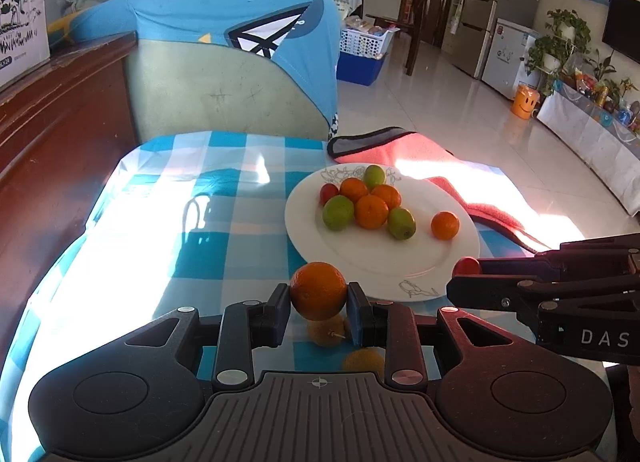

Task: Organize fruits
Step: 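Grasp an orange with the left tool while the right tool grasps a red plum, then lower the orange onto the plate with the left tool while the right tool places the plum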

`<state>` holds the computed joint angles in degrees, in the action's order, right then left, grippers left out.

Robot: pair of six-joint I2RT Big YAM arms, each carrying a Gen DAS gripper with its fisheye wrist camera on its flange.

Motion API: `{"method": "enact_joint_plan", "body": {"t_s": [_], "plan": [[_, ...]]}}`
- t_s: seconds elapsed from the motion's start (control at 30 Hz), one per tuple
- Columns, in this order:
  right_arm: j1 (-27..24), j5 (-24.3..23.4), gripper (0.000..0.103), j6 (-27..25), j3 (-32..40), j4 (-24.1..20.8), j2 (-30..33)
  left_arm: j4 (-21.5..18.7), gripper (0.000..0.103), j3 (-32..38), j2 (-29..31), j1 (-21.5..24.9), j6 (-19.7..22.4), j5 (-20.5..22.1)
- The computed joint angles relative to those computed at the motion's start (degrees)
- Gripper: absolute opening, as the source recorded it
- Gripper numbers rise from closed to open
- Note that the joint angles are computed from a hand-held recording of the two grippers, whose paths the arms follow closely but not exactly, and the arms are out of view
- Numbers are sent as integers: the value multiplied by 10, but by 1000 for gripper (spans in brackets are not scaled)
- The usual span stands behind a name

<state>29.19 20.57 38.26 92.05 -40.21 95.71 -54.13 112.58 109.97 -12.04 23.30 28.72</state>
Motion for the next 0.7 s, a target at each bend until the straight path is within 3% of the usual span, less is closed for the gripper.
{"method": "enact_joint_plan", "body": {"t_s": [0.23,0.7], "plan": [[-29,14,25,25,-4,14,-11,5,27,18,10,-16,1,-7],[-83,9,25,19,27,5,29,-10,27,84,62,-39,-10,-23]]}}
